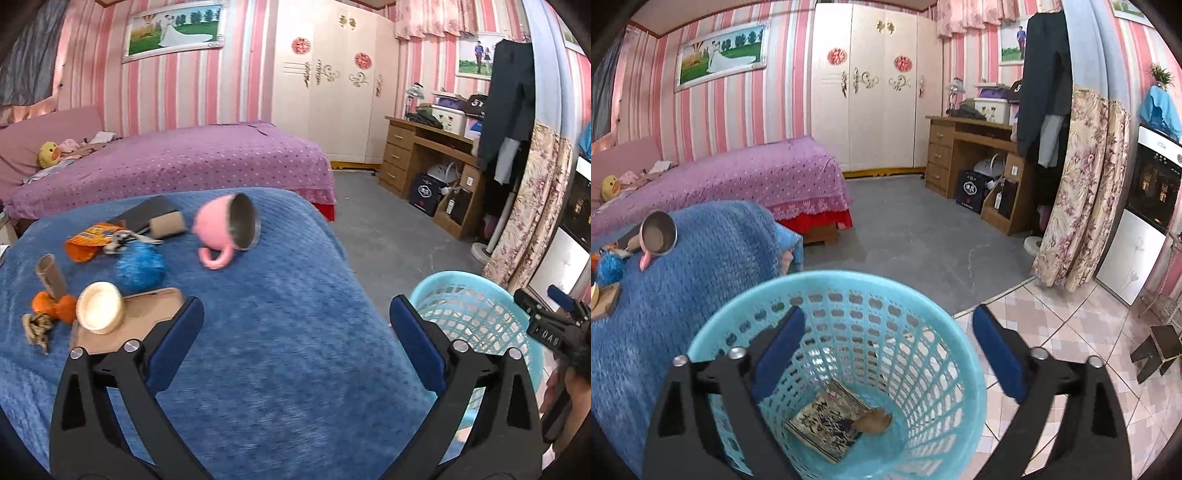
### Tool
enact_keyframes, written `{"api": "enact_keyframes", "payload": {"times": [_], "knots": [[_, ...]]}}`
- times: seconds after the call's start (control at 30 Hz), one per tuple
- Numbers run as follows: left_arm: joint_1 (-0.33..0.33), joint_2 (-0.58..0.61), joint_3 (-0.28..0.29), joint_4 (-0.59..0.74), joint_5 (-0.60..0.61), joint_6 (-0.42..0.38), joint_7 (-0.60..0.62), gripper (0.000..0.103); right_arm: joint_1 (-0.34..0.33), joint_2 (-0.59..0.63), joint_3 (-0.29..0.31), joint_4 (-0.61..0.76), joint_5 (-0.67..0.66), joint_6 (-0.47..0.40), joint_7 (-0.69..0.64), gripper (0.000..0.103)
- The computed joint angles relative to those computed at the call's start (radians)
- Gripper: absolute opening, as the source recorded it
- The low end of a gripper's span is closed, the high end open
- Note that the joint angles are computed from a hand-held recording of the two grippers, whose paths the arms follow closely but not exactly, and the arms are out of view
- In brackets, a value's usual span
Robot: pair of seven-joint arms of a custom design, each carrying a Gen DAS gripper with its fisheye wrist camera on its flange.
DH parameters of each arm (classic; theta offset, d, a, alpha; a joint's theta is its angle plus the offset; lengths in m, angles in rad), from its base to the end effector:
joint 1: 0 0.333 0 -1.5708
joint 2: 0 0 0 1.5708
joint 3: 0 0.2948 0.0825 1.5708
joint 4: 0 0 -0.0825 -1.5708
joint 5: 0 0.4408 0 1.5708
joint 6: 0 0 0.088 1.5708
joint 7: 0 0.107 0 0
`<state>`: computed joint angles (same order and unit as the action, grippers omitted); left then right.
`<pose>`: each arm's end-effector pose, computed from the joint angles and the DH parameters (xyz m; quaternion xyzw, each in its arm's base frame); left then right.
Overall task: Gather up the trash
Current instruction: 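Move both open tools back over the bed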
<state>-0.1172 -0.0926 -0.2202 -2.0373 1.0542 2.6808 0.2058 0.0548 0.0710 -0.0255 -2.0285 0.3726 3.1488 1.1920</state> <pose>0.5817 -0.2361 0.5131 -0.6816 0.5459 -0.3307 0.3577 0.6596 -0.0127 0.4879 -0.6227 0.6012 -0.3513 0.3568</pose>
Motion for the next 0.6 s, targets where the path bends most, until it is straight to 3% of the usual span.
{"api": "enact_keyframes", "payload": {"times": [0.2, 0.6], "knots": [[0.048, -0.125, 0.011, -0.11, -0.014, -0.009, 0.016, 0.097, 0.115, -0.004, -0.121, -0.006, -0.36, 0.019, 0.359, 0.098], [0.22, -0.347, 0.01, -0.318, -0.055, 0.001, 0.031, 0.097, 0.153, -0.006, -0.067, 0.003, -0.536, 0.01, 0.493, 0.098]]}}
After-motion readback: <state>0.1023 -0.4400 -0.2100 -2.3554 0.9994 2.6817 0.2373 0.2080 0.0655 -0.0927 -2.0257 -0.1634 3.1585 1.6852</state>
